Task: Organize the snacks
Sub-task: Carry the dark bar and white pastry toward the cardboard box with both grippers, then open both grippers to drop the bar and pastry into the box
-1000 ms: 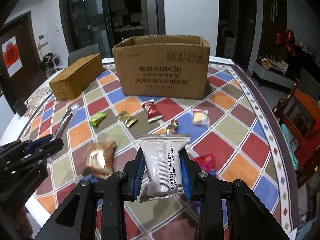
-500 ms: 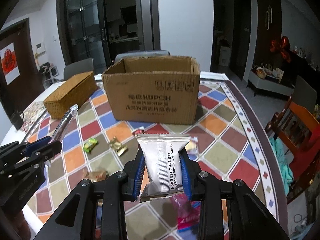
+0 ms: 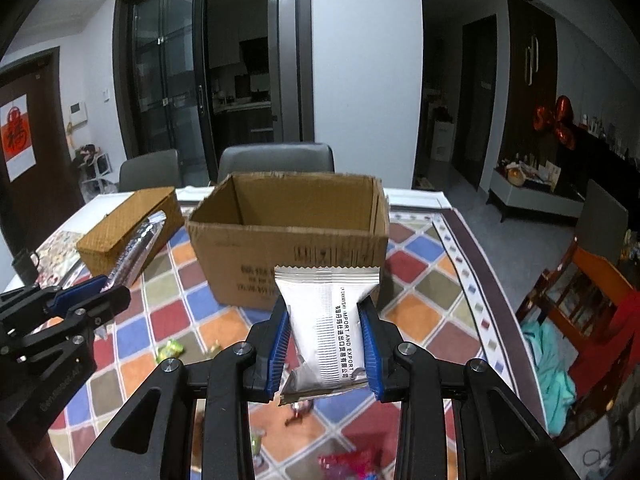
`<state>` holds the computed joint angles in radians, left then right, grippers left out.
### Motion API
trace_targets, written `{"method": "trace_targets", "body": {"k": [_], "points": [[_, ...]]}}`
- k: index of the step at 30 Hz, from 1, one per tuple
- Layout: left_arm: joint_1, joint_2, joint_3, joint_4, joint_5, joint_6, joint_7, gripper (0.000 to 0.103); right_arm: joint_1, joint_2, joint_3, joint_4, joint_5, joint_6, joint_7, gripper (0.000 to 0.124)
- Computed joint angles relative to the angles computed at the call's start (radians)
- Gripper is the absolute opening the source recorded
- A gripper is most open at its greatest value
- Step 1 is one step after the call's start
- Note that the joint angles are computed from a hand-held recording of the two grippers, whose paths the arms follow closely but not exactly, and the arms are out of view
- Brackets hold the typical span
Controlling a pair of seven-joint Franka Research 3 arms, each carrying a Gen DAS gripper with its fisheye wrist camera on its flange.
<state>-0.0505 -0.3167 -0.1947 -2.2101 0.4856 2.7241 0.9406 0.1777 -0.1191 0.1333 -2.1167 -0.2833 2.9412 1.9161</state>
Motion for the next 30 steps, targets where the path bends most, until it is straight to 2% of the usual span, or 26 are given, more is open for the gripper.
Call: {"method": "trace_targets", "body": {"k": [10, 15, 30], "points": [[0.029, 0.103, -0.015, 0.131, 0.098, 0.013, -0.057, 0.020, 0.021, 0.088, -0.032, 0.130, -0.068, -0.003, 0.061, 0.034], [0.023, 0.157, -0.001, 0.190, 0.120, 0.017, -0.074, 0.020, 0.048, 0.140, -0.067, 0.204, -0.102, -0.009, 0.101, 0.034], [-0.012, 0.332, 0.041, 0.372, 0.117, 0.021, -0.026, 0.020, 0.142, 0.335, -0.165, 0.463, 0.002, -0.063, 0.005, 0.034]]}}
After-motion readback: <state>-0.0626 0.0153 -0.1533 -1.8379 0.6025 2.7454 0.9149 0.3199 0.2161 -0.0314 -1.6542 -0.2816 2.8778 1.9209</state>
